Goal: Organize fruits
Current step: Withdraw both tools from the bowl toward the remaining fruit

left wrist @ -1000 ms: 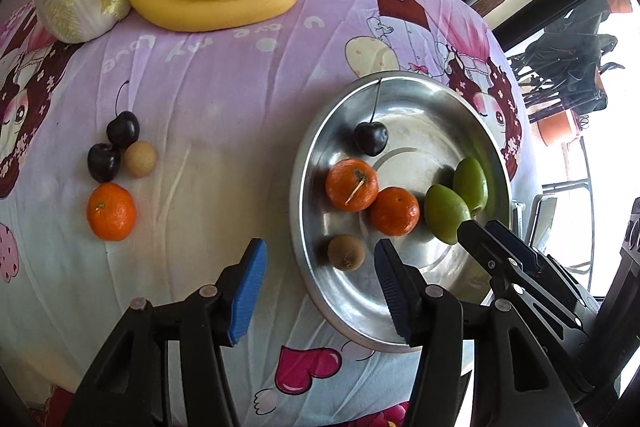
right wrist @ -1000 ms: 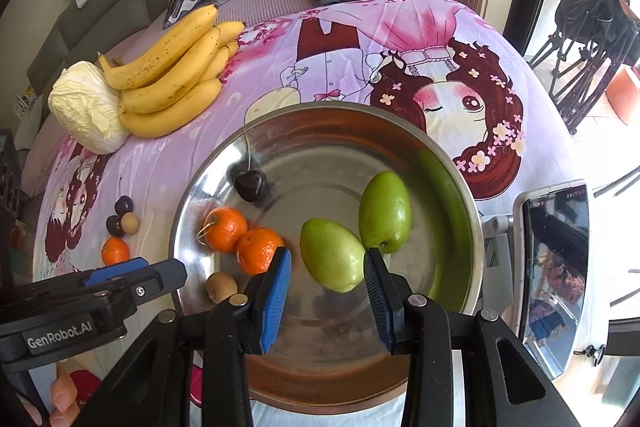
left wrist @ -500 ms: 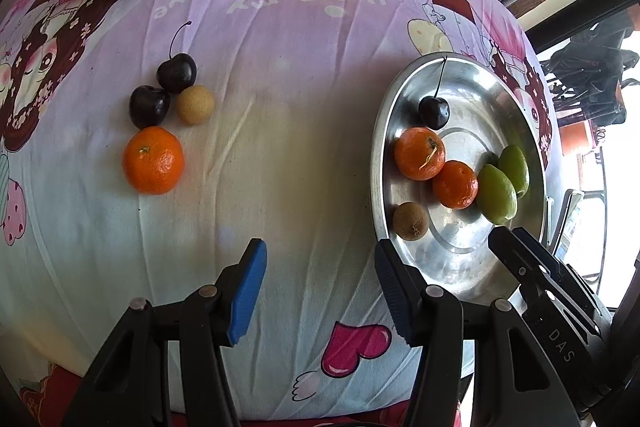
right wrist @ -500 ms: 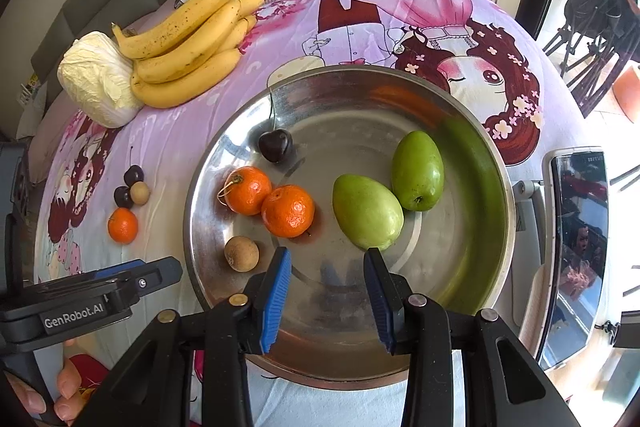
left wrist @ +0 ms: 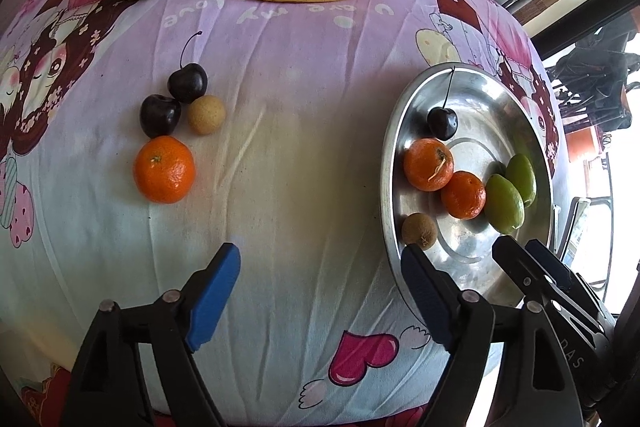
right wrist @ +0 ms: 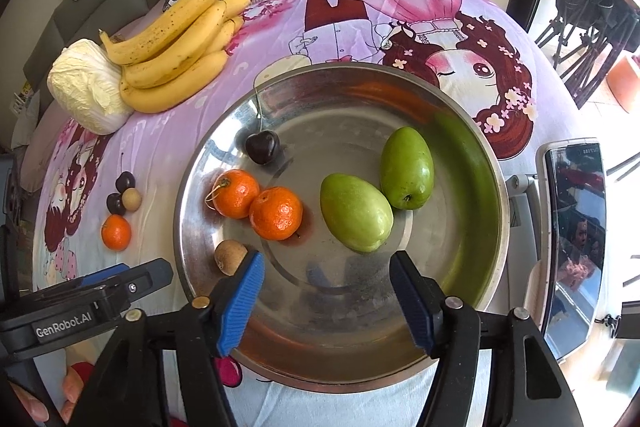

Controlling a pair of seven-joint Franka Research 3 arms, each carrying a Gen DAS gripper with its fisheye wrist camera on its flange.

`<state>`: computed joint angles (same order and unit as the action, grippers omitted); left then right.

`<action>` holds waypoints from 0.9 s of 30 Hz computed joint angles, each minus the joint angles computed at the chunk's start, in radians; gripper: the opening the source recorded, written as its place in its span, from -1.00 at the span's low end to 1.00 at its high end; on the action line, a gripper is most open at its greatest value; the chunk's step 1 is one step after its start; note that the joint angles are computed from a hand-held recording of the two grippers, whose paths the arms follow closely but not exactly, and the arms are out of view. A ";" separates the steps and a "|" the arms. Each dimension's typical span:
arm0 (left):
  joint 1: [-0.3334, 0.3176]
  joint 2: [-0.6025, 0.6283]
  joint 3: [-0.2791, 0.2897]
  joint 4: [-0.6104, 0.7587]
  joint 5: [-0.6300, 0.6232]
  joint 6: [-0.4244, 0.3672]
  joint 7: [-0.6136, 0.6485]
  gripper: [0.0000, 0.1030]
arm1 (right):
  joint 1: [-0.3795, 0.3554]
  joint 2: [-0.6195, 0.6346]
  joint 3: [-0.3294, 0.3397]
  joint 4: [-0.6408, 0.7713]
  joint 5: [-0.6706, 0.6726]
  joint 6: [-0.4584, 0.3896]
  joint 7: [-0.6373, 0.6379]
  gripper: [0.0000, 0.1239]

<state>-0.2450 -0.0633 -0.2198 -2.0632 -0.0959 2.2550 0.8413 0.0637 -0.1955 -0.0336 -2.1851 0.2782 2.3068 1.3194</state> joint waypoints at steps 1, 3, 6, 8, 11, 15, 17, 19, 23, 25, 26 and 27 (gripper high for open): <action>0.002 -0.009 0.001 -0.008 0.007 -0.001 -0.004 0.66 | 0.000 0.000 0.000 -0.001 -0.001 0.002 0.000 0.26; 0.005 -0.010 0.002 -0.008 0.029 -0.009 -0.018 0.67 | 0.001 0.002 0.001 -0.001 -0.001 0.003 -0.001 0.29; 0.007 -0.011 0.003 -0.009 0.053 -0.022 -0.033 0.83 | 0.003 0.002 0.001 -0.005 -0.002 0.008 -0.004 0.43; 0.009 -0.011 0.004 -0.007 0.059 -0.031 -0.037 0.85 | 0.004 0.001 0.002 -0.010 -0.002 0.017 -0.008 0.51; 0.011 -0.013 0.005 -0.008 0.067 -0.040 -0.044 0.85 | 0.004 -0.003 0.004 -0.019 -0.009 0.039 -0.006 0.64; 0.013 -0.019 0.006 -0.010 0.084 -0.048 -0.052 0.85 | 0.002 -0.001 0.005 -0.023 -0.021 0.055 0.002 0.66; 0.015 -0.020 0.006 -0.010 0.091 -0.053 -0.058 0.85 | 0.003 0.001 0.003 -0.023 -0.016 0.057 -0.003 0.66; 0.017 -0.021 0.007 -0.009 0.096 -0.057 -0.063 0.85 | 0.004 0.001 0.002 -0.023 -0.013 0.057 -0.009 0.66; 0.019 -0.032 0.010 -0.016 0.094 -0.057 -0.064 0.85 | 0.006 0.001 0.003 -0.024 -0.009 0.056 -0.013 0.66; 0.020 -0.033 0.010 -0.014 0.100 -0.062 -0.065 0.85 | 0.007 0.000 0.004 -0.024 -0.009 0.055 -0.014 0.66; 0.020 -0.027 0.008 -0.006 0.112 -0.066 -0.072 0.85 | 0.007 0.000 0.004 -0.024 -0.011 0.054 -0.014 0.66; 0.020 -0.021 0.006 0.002 0.126 -0.074 -0.076 0.85 | 0.007 0.000 0.005 -0.023 -0.014 0.053 -0.013 0.66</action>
